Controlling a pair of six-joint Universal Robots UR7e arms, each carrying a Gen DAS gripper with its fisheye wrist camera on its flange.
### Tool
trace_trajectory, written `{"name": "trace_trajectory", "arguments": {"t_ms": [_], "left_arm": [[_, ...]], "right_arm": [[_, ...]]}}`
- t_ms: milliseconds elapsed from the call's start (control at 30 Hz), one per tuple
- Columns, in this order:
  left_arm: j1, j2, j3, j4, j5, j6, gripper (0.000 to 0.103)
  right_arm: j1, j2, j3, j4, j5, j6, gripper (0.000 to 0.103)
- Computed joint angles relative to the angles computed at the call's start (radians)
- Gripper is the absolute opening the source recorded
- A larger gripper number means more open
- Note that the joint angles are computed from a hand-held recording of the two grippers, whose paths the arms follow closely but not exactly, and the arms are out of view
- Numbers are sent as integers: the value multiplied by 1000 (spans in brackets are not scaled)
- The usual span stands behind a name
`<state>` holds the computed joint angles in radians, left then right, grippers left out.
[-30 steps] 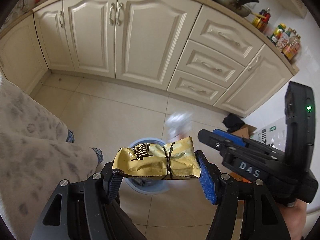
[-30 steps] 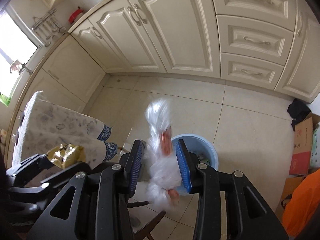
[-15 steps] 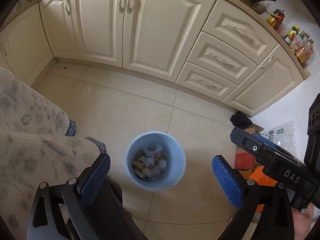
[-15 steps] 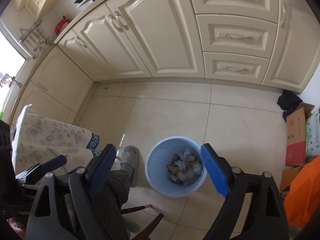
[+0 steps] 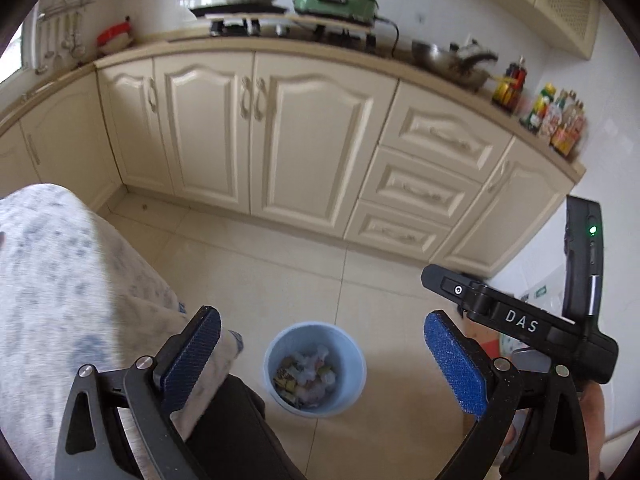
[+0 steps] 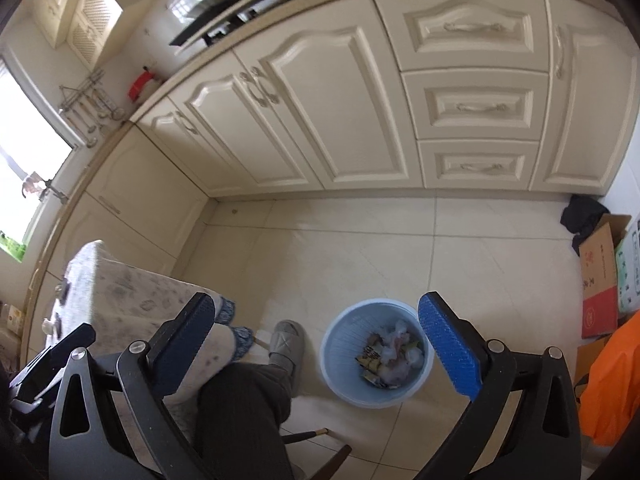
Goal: Collect trash
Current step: 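Move both tools back over the table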
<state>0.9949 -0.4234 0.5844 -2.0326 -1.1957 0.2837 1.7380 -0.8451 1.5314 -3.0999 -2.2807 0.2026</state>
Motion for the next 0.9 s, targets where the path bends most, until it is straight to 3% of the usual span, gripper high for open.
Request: {"name": "trace_trajectory", "arguments": {"t_ms": [233,400,733,900], "left_arm": [[23,-294,353,-257,11,4,102],[33,-463,540,-406,86,2,102],[68,-720,739,-533,249,-56,102],[76,-794,785,-548,345,-95,102]], "right_arm": [[77,74,-121,19,32,-87,103],[131,169,-261,88,65,-154,103],[214,416,-634,323,145,-271,103],[243,598,-924,512,176,-324,103]]}}
